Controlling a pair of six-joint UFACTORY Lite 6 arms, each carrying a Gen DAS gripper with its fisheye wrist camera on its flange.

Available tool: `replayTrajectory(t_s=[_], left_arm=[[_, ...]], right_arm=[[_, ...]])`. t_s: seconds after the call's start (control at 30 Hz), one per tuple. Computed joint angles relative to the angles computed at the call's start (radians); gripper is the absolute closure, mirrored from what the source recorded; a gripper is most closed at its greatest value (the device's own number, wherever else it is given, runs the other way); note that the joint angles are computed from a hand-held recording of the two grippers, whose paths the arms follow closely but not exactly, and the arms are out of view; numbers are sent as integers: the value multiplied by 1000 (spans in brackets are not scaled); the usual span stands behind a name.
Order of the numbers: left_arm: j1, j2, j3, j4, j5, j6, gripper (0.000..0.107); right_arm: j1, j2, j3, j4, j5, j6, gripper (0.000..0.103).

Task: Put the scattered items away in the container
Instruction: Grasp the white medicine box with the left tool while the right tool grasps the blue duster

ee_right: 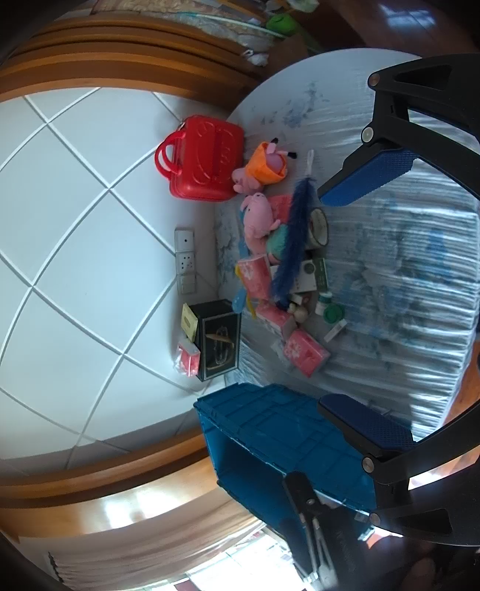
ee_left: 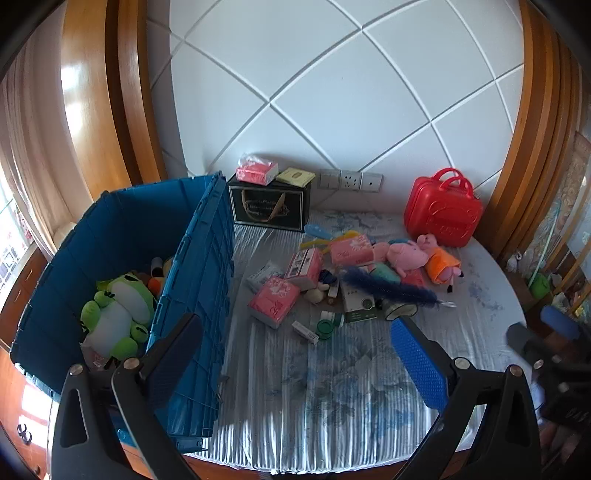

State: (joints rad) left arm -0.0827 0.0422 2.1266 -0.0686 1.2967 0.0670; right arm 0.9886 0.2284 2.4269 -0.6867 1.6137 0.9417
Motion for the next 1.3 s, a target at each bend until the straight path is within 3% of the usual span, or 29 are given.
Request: replayTrajectory(t_s=[0.17, 0.43, 0.67, 0.8, 1.07, 1.3], left_arm=[[83, 6, -225, -125, -113, 135, 4], [96, 154, -403, -166, -274, 217, 4], [29, 233, -479, -134, -383, 190, 4], [6, 299, -505, -100, -458, 75, 4], [-29, 605, -389, -18, -606, -266, 4], [-75, 987, 5, 46, -530, -465, 5]], right_arm=[[-112, -101, -250, 54, -150, 21, 0], [-278, -128, -484, 136, -328, -9, 0], [-449, -166, -714, 246, -503, -129, 0], [-556, -160, -792, 324, -598, -241, 0], [-732, -100, -905, 447, -811, -582, 0], [-896, 84, -926, 586, -994, -938, 0]])
